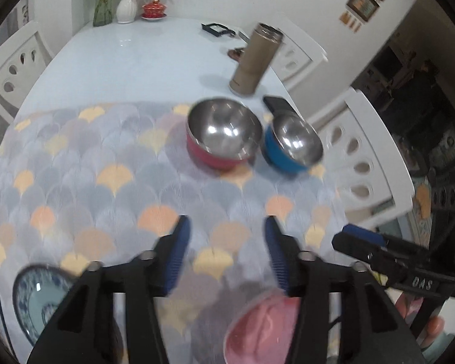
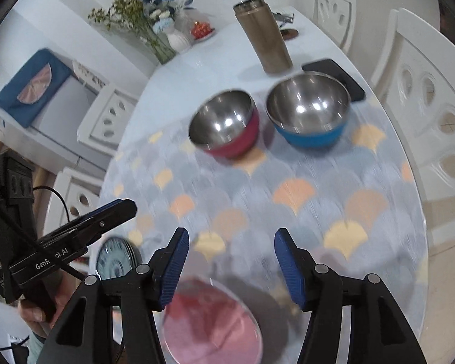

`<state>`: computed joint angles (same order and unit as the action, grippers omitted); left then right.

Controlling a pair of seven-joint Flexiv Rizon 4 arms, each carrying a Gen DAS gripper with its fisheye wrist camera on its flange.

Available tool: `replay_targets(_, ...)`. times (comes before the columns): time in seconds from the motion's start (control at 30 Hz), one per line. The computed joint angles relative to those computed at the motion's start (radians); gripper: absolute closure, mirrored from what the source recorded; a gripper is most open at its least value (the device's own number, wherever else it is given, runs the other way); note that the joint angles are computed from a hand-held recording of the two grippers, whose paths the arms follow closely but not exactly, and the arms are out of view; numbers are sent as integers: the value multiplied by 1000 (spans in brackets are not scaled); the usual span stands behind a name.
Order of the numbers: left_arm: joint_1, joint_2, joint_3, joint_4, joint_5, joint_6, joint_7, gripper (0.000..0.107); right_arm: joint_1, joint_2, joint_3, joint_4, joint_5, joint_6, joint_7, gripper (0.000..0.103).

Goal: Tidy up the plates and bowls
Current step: 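Open both tools and move them toward the red-sided steel bowl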

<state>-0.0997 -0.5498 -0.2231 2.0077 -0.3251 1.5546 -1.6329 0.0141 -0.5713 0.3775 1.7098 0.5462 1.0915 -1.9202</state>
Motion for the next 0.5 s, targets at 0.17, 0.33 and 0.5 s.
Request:
replay_targets(0.17,69,-88,-31,-120,-25,-50,51,48,28,-98,-13,-137,-9,-33,73,46)
replay_targets(0.33,76,-212,-9,-285,-51,-142,82,50,61,-220,-40,-283,-72,-81,183,46)
replay_targets(0.5,62,-336,17,-457,-66,-240,105,54,78,-331,-50,-424,-137,-154,259,46)
